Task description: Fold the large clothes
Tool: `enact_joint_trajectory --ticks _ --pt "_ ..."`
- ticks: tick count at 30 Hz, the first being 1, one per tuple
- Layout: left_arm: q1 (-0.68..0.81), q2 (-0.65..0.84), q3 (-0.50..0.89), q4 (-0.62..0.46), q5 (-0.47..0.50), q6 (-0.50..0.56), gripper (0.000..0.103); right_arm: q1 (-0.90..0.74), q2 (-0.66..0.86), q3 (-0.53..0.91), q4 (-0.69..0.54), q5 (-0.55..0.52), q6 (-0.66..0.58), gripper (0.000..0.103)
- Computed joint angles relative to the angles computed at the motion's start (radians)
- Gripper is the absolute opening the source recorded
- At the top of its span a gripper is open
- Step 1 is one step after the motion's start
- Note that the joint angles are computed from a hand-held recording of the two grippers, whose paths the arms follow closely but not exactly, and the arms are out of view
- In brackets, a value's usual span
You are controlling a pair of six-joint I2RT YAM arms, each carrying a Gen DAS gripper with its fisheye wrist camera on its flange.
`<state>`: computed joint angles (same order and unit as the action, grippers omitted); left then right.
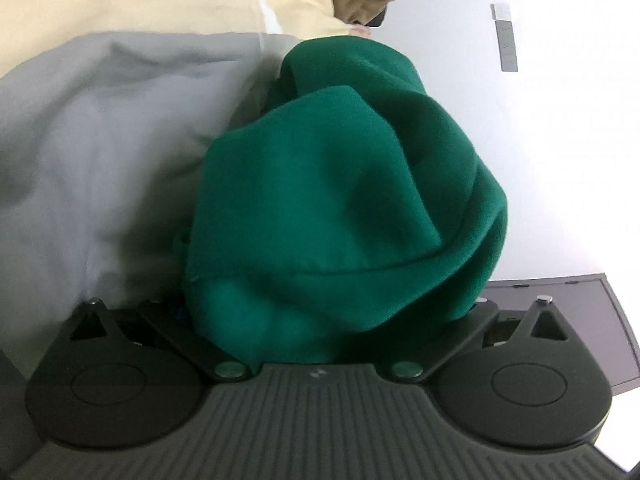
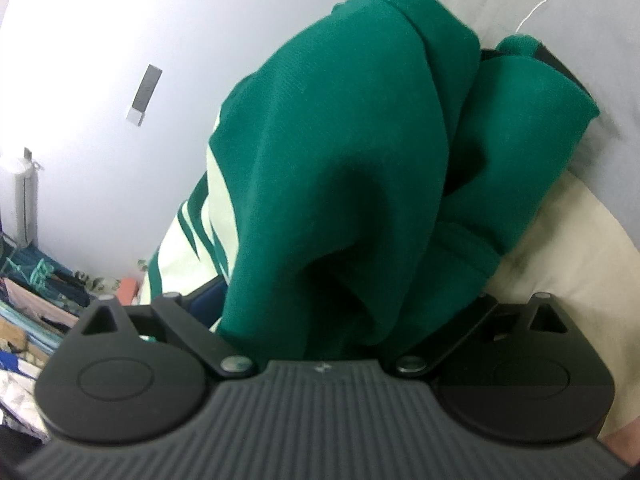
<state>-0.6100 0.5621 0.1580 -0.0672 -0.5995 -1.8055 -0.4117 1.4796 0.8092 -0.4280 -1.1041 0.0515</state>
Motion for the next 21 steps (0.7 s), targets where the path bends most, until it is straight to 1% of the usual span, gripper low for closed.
enact_joint_trajectory --ticks 1,2,3,4,5,6,7,10,11,13,14,15,16,17,18,19,20,21 --pt "-0.012 0.019 0.009 -0.002 -0.013 -0.005 0.101 -0.02 0.014 -0.006 0.013 -0.015 0.019 0.1" --pt "-0.014 0.025 0.01 -0.002 -0.016 -0.008 0.099 -0.029 0.013 -0.011 0.052 -0.027 0.086 0.1" --pt "-0.03 0.03 0.016 -0.019 -0.028 -0.016 0.094 -0.035 0.02 -0.013 0.099 -0.04 0.169 0.1" --pt "-0.013 0.06 0.032 -0.021 -0.005 -0.002 0.089 -0.038 0.029 -0.013 0.137 -0.047 0.235 0.101" --pt "0.003 0.084 0.042 -0.009 0.017 0.02 0.087 -0.038 0.04 -0.017 0.188 -0.052 0.308 0.103" --pt "-0.031 0.058 0.062 -0.081 -0.014 0.0 0.084 -0.032 0.047 -0.027 0.252 -0.047 0.385 0.103" --pt "-0.068 0.022 0.072 -0.147 -0.044 -0.018 0.081 -0.021 0.049 -0.03 0.285 -0.031 0.417 0.103" --pt "-0.061 0.04 0.084 -0.15 -0.04 0.025 0.074 0.036 0.057 -0.036 0.367 0.049 0.45 0.103" --pt "-0.017 0.07 0.089 -0.112 -0.007 0.068 0.073 0.054 0.071 -0.03 0.385 0.067 0.448 0.103" --pt "0.006 0.095 0.1 -0.093 0.006 0.122 0.069 0.08 0.092 0.0 0.37 0.092 0.412 0.103" --pt "0.012 0.098 0.102 -0.088 0.008 0.143 0.068 0.085 0.098 0.014 0.358 0.091 0.393 0.1" --pt "0.021 0.094 0.099 -0.079 0.016 0.165 0.067 0.084 0.106 0.03 0.343 0.077 0.36 0.093" --pt "0.027 0.097 0.098 -0.066 0.022 0.195 0.066 0.079 0.115 0.047 0.321 0.06 0.322 0.076" --pt "0.028 0.102 0.108 -0.067 0.024 0.23 0.066 0.074 0.123 0.07 0.285 0.047 0.276 0.066" --pt "0.034 0.115 0.108 -0.054 0.028 0.26 0.064 0.066 0.127 0.089 0.256 0.036 0.24 0.062" --pt "0.036 0.118 0.114 -0.053 0.027 0.292 0.063 0.061 0.124 0.098 0.241 0.023 0.213 0.055" --pt "0.036 0.116 0.115 -0.051 0.027 0.313 0.063 0.047 0.123 0.114 0.206 0.009 0.156 0.051" --pt "0.03 0.108 0.117 -0.057 0.021 0.326 0.061 0.045 0.113 0.12 0.19 0.006 0.116 0.05"
